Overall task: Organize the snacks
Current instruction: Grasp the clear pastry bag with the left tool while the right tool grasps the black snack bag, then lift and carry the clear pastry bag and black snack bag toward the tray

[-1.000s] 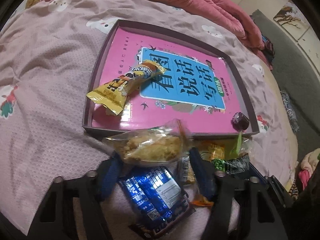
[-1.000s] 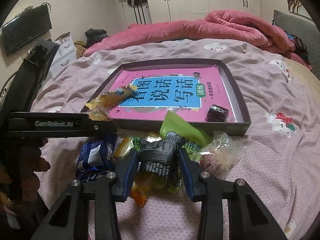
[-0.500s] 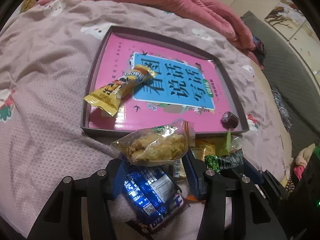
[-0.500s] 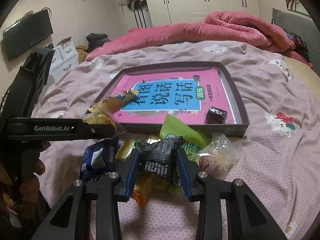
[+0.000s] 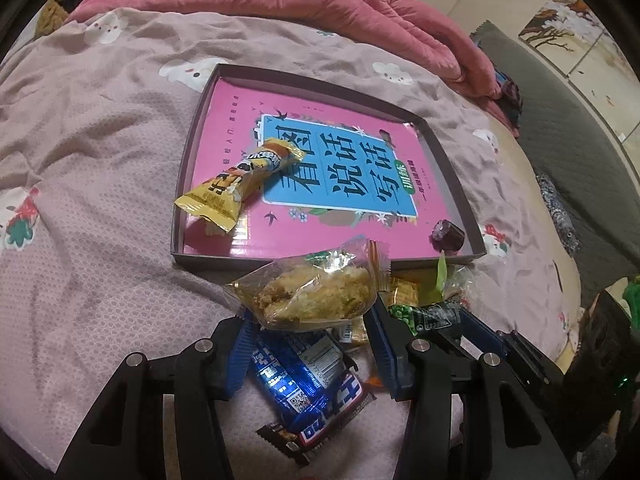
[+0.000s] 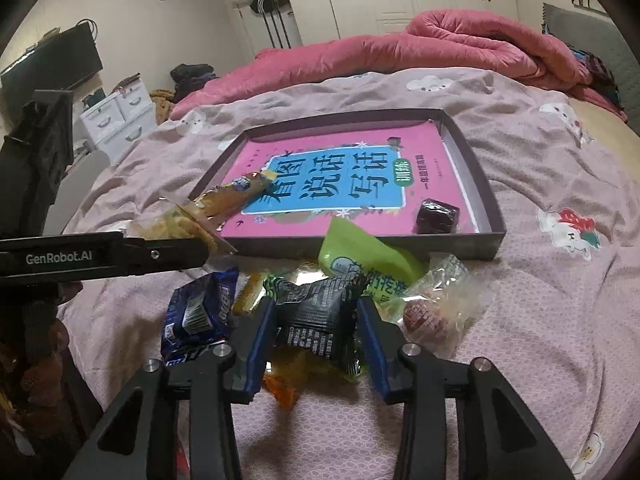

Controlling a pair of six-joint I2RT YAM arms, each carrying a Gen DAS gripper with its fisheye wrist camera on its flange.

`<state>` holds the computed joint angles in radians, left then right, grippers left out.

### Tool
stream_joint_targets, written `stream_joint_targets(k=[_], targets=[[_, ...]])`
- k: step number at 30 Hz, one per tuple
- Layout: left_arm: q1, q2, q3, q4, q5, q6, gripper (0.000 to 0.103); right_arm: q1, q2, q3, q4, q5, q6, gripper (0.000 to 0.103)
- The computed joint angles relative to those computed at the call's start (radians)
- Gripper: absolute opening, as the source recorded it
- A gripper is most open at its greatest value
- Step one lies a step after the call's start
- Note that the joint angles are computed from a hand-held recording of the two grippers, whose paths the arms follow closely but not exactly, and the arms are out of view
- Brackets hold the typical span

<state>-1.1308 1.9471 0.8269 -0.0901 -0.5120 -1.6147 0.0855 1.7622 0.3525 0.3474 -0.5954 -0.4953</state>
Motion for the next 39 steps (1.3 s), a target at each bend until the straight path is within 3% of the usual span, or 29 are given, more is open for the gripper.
stream_joint_targets(k=[1,7,14,18,23,24,39], targets=[[0.0,-0.001,-0.002,0.003,0.001,-0.001,0.054,0.009,0.003,0.002,-0.005,0.01,-0.001,0.053],[-0.002,-0.006,-0.01,0.004,0.001,-0.007,0.054,0.068,0.01,-0.026,0.059,0.065,0.016,0.069],[-0.004,-0.019,-0.028,0.012,0.001,-0.018,0.054,0.141,0.029,-0.065,0.176,0.151,0.039,0.075],[-0.004,-0.018,-0.029,0.012,0.006,-0.018,0.054,0.167,0.046,-0.086,0.245,0.2,0.027,0.06],[-0.005,-0.014,-0.018,0.004,0.007,-0.006,0.054,0.103,0.022,-0.067,0.179,0.118,0.007,0.051],[-0.005,-0.015,-0.016,0.002,0.005,-0.001,0.054,0.074,0.005,-0.061,0.149,0.078,0.001,0.039],[-0.025,-0.089,-0.033,-0.039,-0.045,-0.011,0.054,-0.049,-0.129,-0.05,0.027,-0.075,-0.009,0.037]])
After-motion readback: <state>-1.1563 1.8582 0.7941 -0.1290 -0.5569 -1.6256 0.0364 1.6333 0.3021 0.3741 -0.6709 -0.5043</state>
